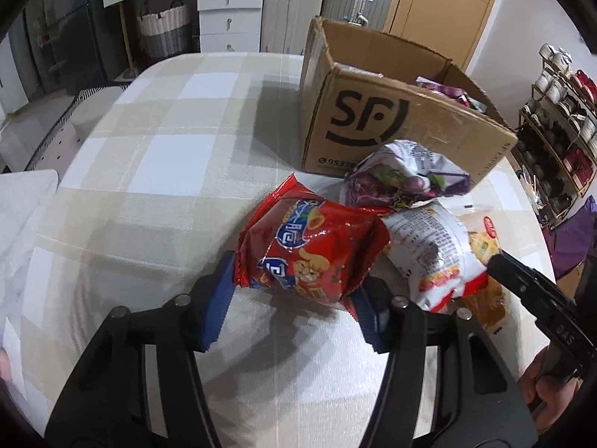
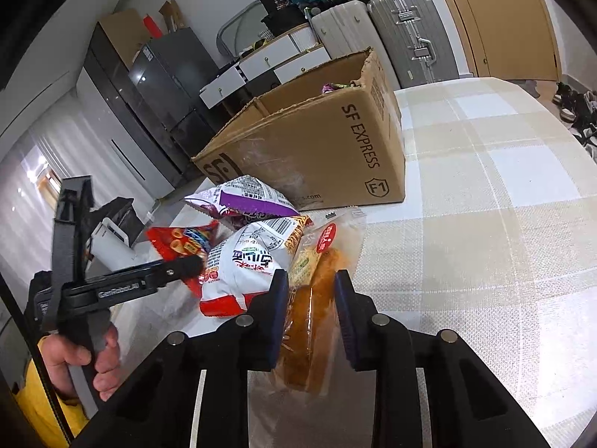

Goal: Organize snacks
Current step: 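Grasp the red Oreo-style bag with the left gripper while the right gripper holds the bread loaf, then lift the red bag with the left gripper while the right gripper lifts the bread loaf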

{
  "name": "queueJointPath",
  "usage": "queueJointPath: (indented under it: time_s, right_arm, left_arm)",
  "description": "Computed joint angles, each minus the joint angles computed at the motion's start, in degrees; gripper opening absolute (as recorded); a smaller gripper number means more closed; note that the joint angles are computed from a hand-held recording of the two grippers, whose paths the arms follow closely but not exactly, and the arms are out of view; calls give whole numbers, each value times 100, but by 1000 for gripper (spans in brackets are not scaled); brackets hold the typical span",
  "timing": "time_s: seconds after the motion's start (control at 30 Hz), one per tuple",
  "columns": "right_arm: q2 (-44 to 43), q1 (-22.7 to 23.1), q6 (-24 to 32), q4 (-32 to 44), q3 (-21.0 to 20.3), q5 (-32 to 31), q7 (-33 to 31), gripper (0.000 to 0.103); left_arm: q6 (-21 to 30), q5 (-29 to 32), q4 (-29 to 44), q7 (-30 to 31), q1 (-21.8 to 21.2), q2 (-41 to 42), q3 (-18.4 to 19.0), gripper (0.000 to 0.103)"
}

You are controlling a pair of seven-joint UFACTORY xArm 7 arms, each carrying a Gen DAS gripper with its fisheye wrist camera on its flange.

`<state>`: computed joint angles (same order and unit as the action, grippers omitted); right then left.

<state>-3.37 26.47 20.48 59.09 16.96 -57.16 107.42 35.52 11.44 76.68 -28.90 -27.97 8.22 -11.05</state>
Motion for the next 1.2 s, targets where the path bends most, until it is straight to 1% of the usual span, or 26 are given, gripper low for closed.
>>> queueJointPath:
  time_s: [0.13, 0.17, 0.23, 0.27, 0.3, 0.33, 0.37, 0.43, 0.53, 0.63, 0.7, 0.73, 0.83, 0.87, 0.93, 1.07, 1.2]
  right_arm:
    - [11, 98, 255, 29, 18, 573, -565, 27]
    - [13, 109, 262, 29, 13, 684, -681, 27]
    - [36, 167, 477, 115, 37, 973, -1006, 27]
    - [58, 189, 535, 158, 37, 1082, -1164, 29]
    - [117, 237, 768, 289, 60, 1226, -1414, 30]
    - [153, 269, 885, 360, 57, 1286, -1541, 32]
    - [227, 313, 1012, 469, 52, 1457, -1798, 38]
    - [362, 392, 1190, 631, 17, 1737, -2157, 42]
    - [541, 515, 1401, 852, -59, 1905, -2398, 43]
    - [607, 626, 1529, 952, -132, 1944, -2456, 43]
    - [594, 668, 1536, 944, -168, 1973, -2471, 43]
    - [554, 667, 1453, 888, -186, 2020, -2462, 41]
    - [428, 632, 1090, 696, -210, 1980, -2178, 35]
    - [369, 608, 923, 603, -213, 1949, -2026, 33]
    - [269, 562, 700, 443, -184, 1940, -1779, 32]
    - [66, 443, 414, 159, -80, 1821, -1298, 30]
    - [-241, 281, 127, -174, 101, 1554, -620, 29]
  left_arm:
    - [-107, 129, -245, -60, -4, -255, -17, 55]
    - [-142, 67, -302, -14, 17, -307, -34, 55]
    - [-211, -6, -363, 40, 56, -352, -49, 55]
    - [-253, -36, -406, 61, 72, -392, -56, 55]
    - [-302, -71, -458, 92, 88, -435, -63, 55]
    - [-339, -88, -488, 122, 103, -452, -70, 55]
    - [-381, -105, -535, 143, 113, -496, -78, 55]
    - [-473, -149, -601, 200, 141, -540, -88, 55]
    - [-586, -248, -726, 284, 190, -650, -96, 55]
    - [-663, -510, -872, 441, 252, -819, -100, 55]
    - [-707, -595, -968, 475, 294, -940, -99, 55]
    - [-742, -673, -1030, 530, 311, -1011, -99, 55]
    - [-820, -841, -1139, 649, 354, -1153, -107, 55]
    - [-842, -929, -1177, 728, 362, -1200, -104, 55]
    - [-891, -984, -1284, 763, 378, -1336, -119, 55]
    - [-942, -1196, -1477, 917, 371, -1586, -136, 55]
    - [-970, -1319, -1674, 981, 357, -1869, -165, 55]
